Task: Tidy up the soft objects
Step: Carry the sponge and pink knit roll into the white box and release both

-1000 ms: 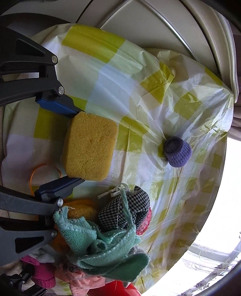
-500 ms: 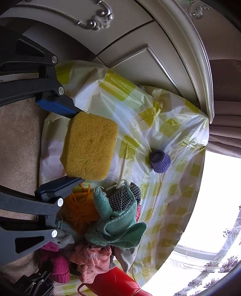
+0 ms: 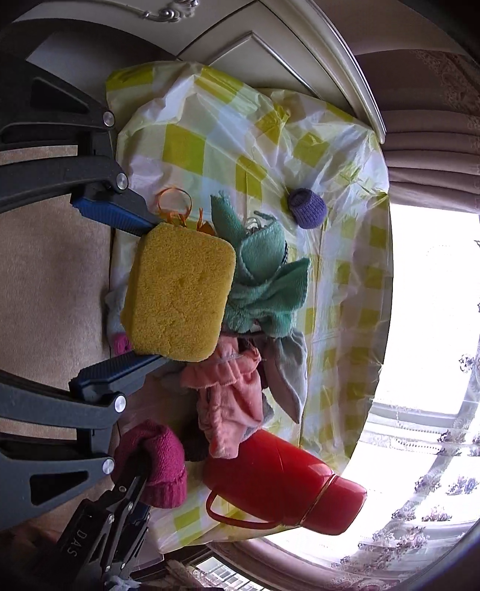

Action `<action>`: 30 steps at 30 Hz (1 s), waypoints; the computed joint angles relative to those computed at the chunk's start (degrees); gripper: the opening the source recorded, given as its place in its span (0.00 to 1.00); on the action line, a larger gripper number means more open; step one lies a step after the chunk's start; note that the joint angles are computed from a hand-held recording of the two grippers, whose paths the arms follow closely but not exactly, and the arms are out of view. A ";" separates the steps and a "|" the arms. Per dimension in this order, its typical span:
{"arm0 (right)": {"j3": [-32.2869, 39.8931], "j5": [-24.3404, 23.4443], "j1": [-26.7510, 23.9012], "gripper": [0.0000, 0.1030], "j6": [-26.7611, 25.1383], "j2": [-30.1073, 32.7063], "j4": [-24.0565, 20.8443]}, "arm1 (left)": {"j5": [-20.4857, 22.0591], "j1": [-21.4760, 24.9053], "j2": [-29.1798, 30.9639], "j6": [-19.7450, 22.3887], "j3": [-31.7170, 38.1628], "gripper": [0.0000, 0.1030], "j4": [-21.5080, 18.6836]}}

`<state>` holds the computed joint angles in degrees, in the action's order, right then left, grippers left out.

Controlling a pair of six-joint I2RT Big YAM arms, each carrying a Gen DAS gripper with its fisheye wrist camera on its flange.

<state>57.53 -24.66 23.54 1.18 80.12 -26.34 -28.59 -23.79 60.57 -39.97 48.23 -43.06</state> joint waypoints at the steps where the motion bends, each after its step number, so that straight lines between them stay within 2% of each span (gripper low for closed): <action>1: -0.21 -0.46 -0.69 0.44 0.32 -0.32 -0.16 | 0.12 -0.95 0.80 0.17 0.63 0.60 0.24; 10: -1.63 -2.69 -8.90 0.44 0.31 -3.46 -2.20 | 2.82 -7.76 8.23 2.84 6.57 0.60 3.21; 22: -1.25 1.04 -24.89 0.44 -1.13 -3.02 -3.73 | 7.55 -15.50 20.40 10.57 18.26 0.60 7.23; 30: -0.70 2.29 -30.41 0.46 -1.38 -2.04 -3.46 | 10.55 -18.40 27.55 14.88 25.41 0.60 7.94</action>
<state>56.82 -22.37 -6.87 -0.20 78.08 -29.80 -18.04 -42.19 88.12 -25.09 73.64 -35.12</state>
